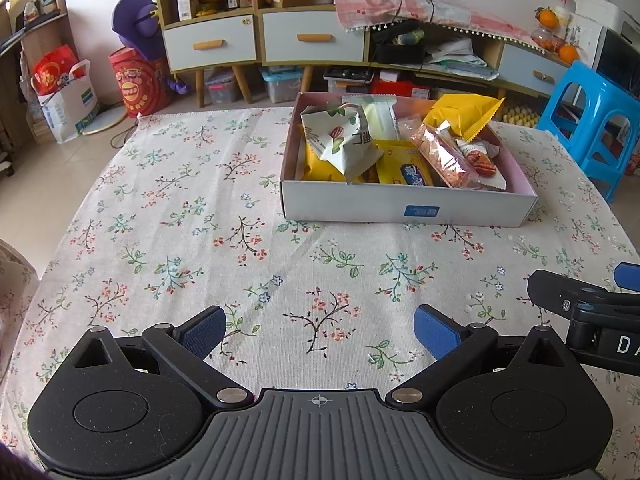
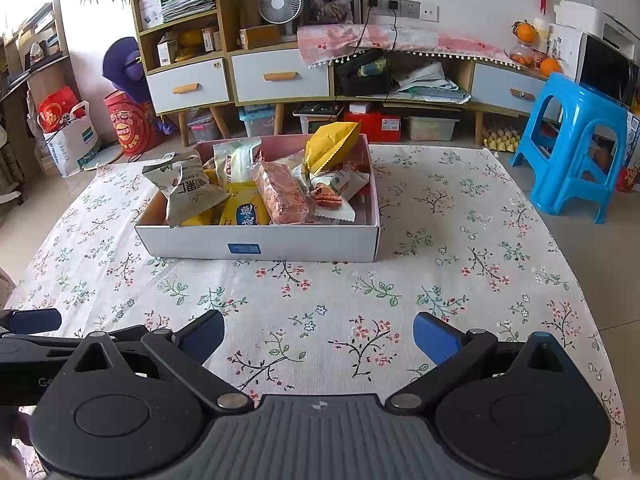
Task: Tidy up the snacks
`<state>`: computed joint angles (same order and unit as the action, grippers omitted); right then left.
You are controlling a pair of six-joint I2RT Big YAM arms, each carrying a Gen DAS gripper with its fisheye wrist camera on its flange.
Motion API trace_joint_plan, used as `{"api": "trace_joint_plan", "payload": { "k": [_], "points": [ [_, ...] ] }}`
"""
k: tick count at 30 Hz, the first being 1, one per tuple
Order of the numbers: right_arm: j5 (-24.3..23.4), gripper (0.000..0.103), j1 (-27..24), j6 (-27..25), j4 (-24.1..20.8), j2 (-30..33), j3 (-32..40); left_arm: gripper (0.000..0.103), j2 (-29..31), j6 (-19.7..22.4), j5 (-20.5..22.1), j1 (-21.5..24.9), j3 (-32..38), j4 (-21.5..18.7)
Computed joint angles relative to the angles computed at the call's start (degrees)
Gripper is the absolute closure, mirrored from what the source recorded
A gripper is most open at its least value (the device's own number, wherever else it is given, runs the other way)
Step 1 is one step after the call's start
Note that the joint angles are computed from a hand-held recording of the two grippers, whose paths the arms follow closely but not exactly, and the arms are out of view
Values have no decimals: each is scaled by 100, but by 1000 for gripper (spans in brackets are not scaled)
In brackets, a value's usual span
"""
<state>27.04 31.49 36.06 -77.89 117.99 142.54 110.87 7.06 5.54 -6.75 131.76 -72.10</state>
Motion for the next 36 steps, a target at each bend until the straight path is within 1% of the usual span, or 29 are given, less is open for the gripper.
{"api": "trace_joint_plan", "payload": {
  "k": [14, 36],
  "points": [
    [55, 9, 11, 3, 29, -12, -16, 2, 3, -27, 14, 1, 26, 2],
    [128, 9, 29, 57, -48, 30, 49, 2, -11, -39, 21, 2, 13, 4]
  ]
}}
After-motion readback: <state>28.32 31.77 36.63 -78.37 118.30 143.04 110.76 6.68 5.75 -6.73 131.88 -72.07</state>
